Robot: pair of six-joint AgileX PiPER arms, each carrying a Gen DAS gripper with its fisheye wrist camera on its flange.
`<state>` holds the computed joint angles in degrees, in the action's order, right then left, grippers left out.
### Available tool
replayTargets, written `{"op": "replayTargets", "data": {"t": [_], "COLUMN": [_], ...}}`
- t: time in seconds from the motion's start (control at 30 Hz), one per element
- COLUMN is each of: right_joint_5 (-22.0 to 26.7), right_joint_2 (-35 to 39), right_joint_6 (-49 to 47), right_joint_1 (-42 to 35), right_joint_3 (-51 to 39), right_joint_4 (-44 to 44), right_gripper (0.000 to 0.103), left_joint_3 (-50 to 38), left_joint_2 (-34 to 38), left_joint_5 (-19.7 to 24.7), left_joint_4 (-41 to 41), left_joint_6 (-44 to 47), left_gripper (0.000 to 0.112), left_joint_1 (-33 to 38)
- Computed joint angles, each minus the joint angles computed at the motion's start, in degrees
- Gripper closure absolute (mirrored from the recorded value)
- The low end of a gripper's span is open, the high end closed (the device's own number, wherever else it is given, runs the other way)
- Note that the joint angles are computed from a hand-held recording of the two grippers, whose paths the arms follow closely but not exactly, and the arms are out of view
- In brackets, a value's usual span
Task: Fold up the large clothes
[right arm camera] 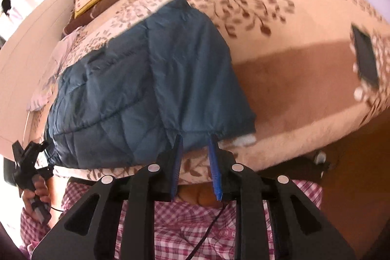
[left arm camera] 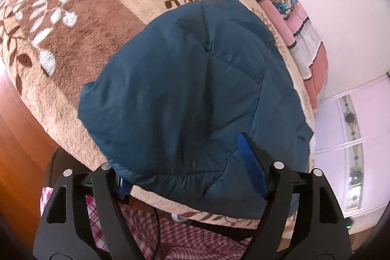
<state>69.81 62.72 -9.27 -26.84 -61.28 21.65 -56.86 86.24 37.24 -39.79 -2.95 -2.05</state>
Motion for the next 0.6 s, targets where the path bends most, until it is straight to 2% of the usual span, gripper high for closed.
{"op": "replayTargets", "data": {"t": [0.07, 0.17, 0.23, 0.27, 0.3, 0.37, 0.43, 0.6], "right_joint_5": [-0.51, -3.74, -5.01, -5.32, -6.3, -7.93, -8.22, -7.0], "right_joint_2": [0.15, 3.54, 6.86, 8.74, 11.53, 16.55, 21.72, 36.07], "right_joint_6": [1.64, 5.59, 5.9, 6.63, 7.47, 9.97, 11.71, 16.53], "right_joint_1": [3.64, 13.4, 17.33, 19.16, 21.68, 26.66, 29.61, 34.38], "right_joint_3": [-1.68, -5.32, -7.97, -9.73, -11.97, -16.66, -21.27, -34.64], "right_joint_4": [-0.56, -1.99, 0.65, 1.45, 2.07, 1.09, 0.74, -1.87], "right_gripper": [0.079, 0.079, 0.079, 0.081, 0.09, 0.098, 0.101, 0.102], "left_joint_3": [-0.77, -1.88, -0.89, -0.42, -0.1, 0.36, 0.66, 1.54], "left_joint_2": [0.5, 1.39, 1.11, 0.91, 0.76, 0.4, -0.1, -0.7], "left_joint_5": [-0.5, -0.9, -2.17, -2.93, -3.48, -4.87, -5.84, -6.24], "left_joint_4": [2.22, 5.26, 4.49, 4.38, 4.73, 6.64, 8.17, 6.4], "left_joint_6": [-2.37, -5.6, -4.74, -4.31, -4.37, -5.05, -5.12, -1.48], "left_gripper": [0.035, 0.035, 0.035, 0.035, 0.037, 0.056, 0.065, 0.071], "left_joint_1": [-0.74, -1.7, -1.7, -1.83, -2.05, -2.95, -3.63, -2.85]}}
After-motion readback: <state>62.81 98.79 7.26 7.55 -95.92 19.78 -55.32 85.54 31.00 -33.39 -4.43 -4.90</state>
